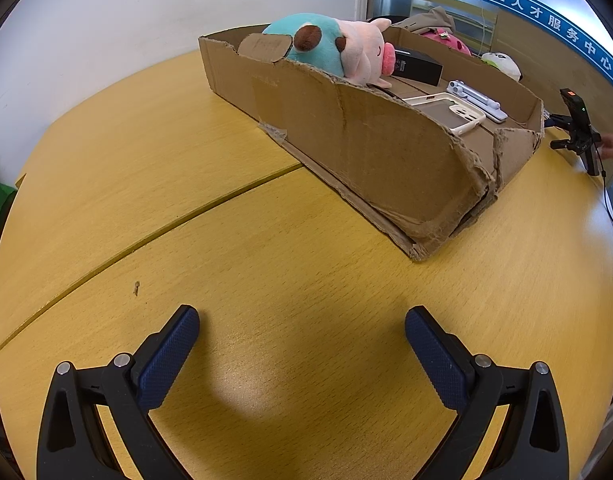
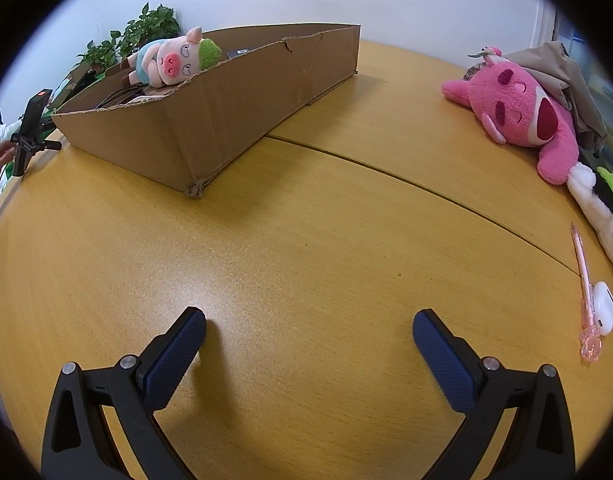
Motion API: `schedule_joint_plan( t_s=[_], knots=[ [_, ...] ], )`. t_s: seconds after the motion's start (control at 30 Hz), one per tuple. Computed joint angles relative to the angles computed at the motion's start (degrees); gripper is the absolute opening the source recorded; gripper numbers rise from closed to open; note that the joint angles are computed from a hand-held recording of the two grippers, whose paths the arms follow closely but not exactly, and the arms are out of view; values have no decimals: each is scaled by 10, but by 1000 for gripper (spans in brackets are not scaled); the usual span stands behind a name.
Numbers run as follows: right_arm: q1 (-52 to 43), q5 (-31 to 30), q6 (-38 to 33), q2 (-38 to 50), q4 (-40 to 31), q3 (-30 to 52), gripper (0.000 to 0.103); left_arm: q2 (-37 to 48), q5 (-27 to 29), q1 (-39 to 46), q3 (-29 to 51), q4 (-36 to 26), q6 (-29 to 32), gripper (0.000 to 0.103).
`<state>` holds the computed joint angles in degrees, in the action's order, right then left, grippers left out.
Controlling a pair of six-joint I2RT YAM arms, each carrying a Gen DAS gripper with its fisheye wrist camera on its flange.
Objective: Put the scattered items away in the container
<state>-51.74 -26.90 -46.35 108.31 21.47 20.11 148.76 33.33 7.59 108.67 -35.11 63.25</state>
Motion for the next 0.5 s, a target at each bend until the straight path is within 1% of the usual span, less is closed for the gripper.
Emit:
schedule_joint_plan(
  t_s=[0.5],
  knots=[
    [1,0,3,4,8,-2,103,0,0,0,-1,2,-1,103]
  ],
)
